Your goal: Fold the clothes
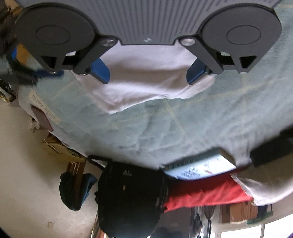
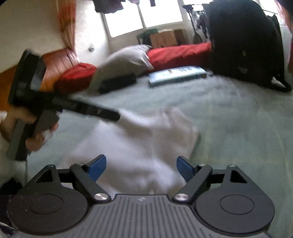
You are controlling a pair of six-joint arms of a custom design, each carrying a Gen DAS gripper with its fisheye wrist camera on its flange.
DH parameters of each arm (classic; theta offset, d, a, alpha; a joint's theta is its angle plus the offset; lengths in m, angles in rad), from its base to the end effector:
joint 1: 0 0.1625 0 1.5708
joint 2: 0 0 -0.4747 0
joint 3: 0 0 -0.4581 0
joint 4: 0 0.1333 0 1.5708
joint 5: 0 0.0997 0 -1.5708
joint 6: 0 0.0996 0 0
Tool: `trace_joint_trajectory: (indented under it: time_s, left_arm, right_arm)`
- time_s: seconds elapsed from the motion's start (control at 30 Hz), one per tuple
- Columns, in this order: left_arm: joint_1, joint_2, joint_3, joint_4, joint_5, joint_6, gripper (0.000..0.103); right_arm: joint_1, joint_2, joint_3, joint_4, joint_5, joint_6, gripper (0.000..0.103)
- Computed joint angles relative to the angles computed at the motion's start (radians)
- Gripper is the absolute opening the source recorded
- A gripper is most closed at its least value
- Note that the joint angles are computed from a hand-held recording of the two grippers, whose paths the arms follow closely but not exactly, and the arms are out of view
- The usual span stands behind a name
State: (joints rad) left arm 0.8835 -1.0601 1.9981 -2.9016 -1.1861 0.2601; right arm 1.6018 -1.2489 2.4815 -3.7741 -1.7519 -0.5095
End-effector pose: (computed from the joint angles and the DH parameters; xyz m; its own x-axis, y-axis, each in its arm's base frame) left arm -0.2680 -0.5956 0.1601 -0.6297 0.6447 -0.4335 0.7741 0.5674 -0.2807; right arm 0.1289 -0.4355 0.2076 -0.8538 -0.1722 0.4913 -0.4971 0.5504 -0.6709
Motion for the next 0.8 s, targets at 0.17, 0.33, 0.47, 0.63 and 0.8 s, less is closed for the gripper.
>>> trace_joint_trajectory:
  time_s: [0.17,0.33,0.47,0.63,0.8]
  left_arm:
    - [-0.027,-0.055,0.057,-0.039,0.113,-0.038,0.092]
    - [-0.016,-0.084,0.075,-0.039,0.157,-0.081,0.093]
    - [0.001,-0.104,0.077,-0.026,0.162,-0.117,0.093]
    - [0.002,-0.116,0.087,-0.019,0.119,-0.089,0.093]
    - [-0.008,-0.121,0.098,-0.004,0.081,-0.076,0.093]
  right_arm:
    - [0.016,0.003,-0.128,0.226,0.091,0.013,0.088]
    - [0.011,0.105,-0.247,0.314,0.023,0.044,0.082]
    - [-0.027,0.088,-0.263,0.322,0.084,0.157,0.080]
    - [0.012,0.052,-0.216,0.268,0.035,0.118,0.082]
    - [-0.004,0.057,-0.206,0.286,-0.033,0.106,0.082]
